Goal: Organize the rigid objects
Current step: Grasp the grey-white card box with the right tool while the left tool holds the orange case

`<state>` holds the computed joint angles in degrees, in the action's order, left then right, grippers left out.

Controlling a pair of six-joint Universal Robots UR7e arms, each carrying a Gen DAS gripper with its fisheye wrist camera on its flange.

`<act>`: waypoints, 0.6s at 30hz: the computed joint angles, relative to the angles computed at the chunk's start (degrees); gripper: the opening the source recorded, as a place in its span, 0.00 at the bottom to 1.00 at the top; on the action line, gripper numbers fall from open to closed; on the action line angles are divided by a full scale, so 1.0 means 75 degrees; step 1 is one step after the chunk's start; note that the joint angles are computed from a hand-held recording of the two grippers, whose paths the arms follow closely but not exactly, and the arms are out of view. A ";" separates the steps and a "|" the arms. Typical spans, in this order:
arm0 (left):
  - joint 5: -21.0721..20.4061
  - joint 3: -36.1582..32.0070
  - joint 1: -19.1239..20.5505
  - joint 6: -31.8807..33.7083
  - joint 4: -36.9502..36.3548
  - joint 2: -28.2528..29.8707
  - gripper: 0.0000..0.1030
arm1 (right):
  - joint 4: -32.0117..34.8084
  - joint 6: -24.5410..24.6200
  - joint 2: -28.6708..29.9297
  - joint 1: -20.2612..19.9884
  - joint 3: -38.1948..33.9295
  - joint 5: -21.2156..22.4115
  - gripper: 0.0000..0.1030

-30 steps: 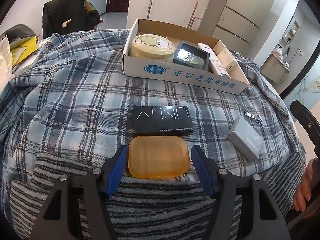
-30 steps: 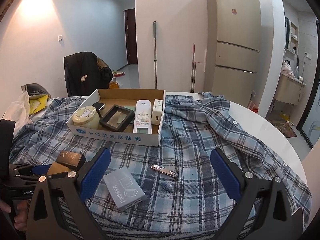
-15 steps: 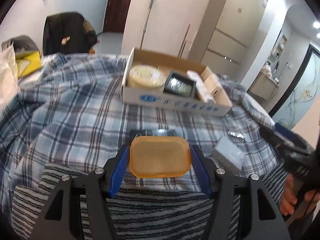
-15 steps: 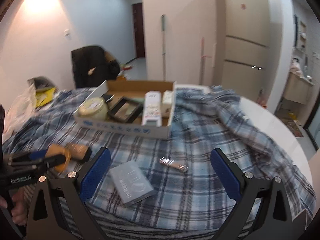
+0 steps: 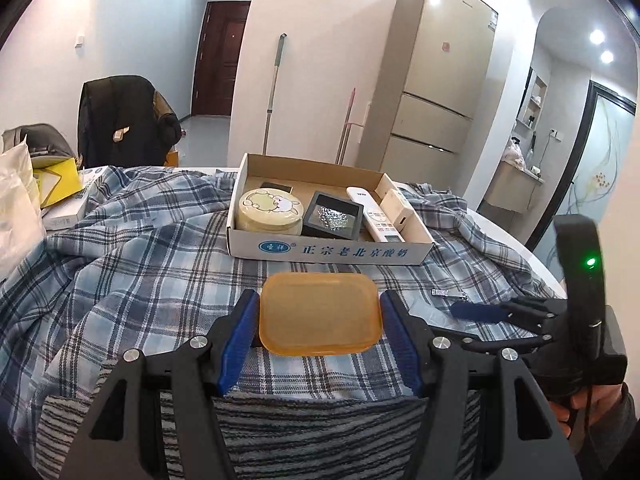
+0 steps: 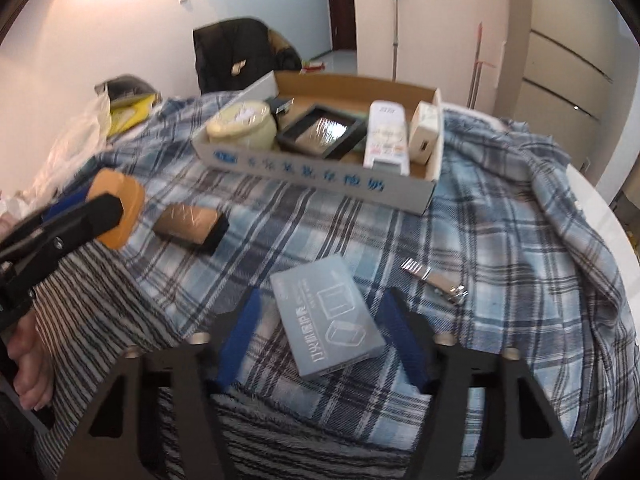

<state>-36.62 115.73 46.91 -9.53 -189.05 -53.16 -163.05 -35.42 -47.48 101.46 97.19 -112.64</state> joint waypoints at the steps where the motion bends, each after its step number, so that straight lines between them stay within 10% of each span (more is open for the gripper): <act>1: -0.0003 -0.0007 0.0013 -0.0055 0.0046 -0.0009 0.62 | -0.0043 -0.0022 -0.0002 0.0003 0.0015 0.0003 0.46; 18: 0.0106 0.0014 -0.0024 0.0070 -0.0053 0.0026 0.62 | 0.0711 -0.0175 0.0169 0.0076 -0.0214 -0.0453 0.46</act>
<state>-35.83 115.83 46.73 -9.00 -189.45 -52.97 -157.72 -36.74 -46.22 102.03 95.58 -116.03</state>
